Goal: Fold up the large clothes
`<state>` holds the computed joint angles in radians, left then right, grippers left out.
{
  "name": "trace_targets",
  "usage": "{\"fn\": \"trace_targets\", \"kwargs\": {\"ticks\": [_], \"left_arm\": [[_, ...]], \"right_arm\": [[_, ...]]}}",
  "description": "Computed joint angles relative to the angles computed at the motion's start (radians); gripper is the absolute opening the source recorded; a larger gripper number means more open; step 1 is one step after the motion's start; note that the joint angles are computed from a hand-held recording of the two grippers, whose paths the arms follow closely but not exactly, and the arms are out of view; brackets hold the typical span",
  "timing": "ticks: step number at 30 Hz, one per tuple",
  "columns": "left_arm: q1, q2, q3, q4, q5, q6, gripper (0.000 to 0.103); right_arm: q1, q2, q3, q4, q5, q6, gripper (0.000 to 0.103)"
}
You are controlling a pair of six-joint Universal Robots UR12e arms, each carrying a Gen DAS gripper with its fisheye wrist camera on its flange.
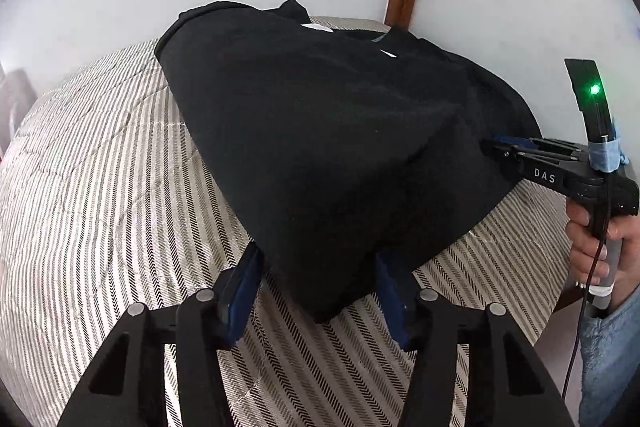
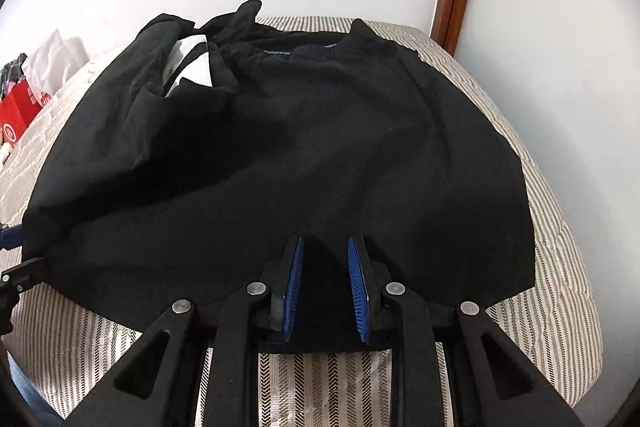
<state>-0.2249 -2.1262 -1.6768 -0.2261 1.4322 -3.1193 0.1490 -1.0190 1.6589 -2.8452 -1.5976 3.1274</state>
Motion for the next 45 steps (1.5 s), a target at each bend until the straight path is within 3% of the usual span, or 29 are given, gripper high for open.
{"fn": "trace_targets", "kwargs": {"ticks": [6,9,17,25,32,36,38,40,43,45], "left_arm": [[0.028,0.014,-0.019,-0.014,-0.077,-0.055,0.02],[0.039,0.019,-0.029,-0.01,-0.112,-0.071,0.013],[0.056,0.038,-0.075,0.076,-0.082,-0.102,0.007],[0.117,0.083,-0.157,0.143,-0.071,-0.129,0.006],[0.175,0.132,-0.233,0.168,-0.03,-0.152,0.006],[0.193,0.145,-0.254,0.164,-0.046,-0.155,0.006],[0.197,0.146,-0.257,0.16,-0.063,-0.155,0.007],[0.198,0.142,-0.25,0.151,-0.064,-0.15,0.009],[0.198,0.137,-0.242,0.143,-0.071,-0.147,0.01],[0.202,0.134,-0.234,0.13,-0.088,-0.153,0.019]], "right_arm": [[0.001,0.004,-0.001,-0.013,0.002,0.0,0.023],[0.004,0.002,0.002,-0.014,0.006,-0.001,0.024],[0.014,-0.001,-0.011,0.026,0.057,-0.003,0.024],[0.043,0.016,-0.031,0.021,0.111,-0.03,0.024],[0.034,0.025,-0.042,0.028,0.21,-0.112,0.023],[0.031,0.02,-0.063,0.077,0.28,-0.127,0.024],[0.028,0.013,-0.064,0.063,0.325,-0.117,0.034],[0.029,0.011,-0.068,0.039,0.362,-0.121,0.06],[0.038,0.016,-0.082,0.02,0.405,-0.122,0.07],[0.05,0.029,-0.106,0.049,0.397,-0.116,0.07]]}}
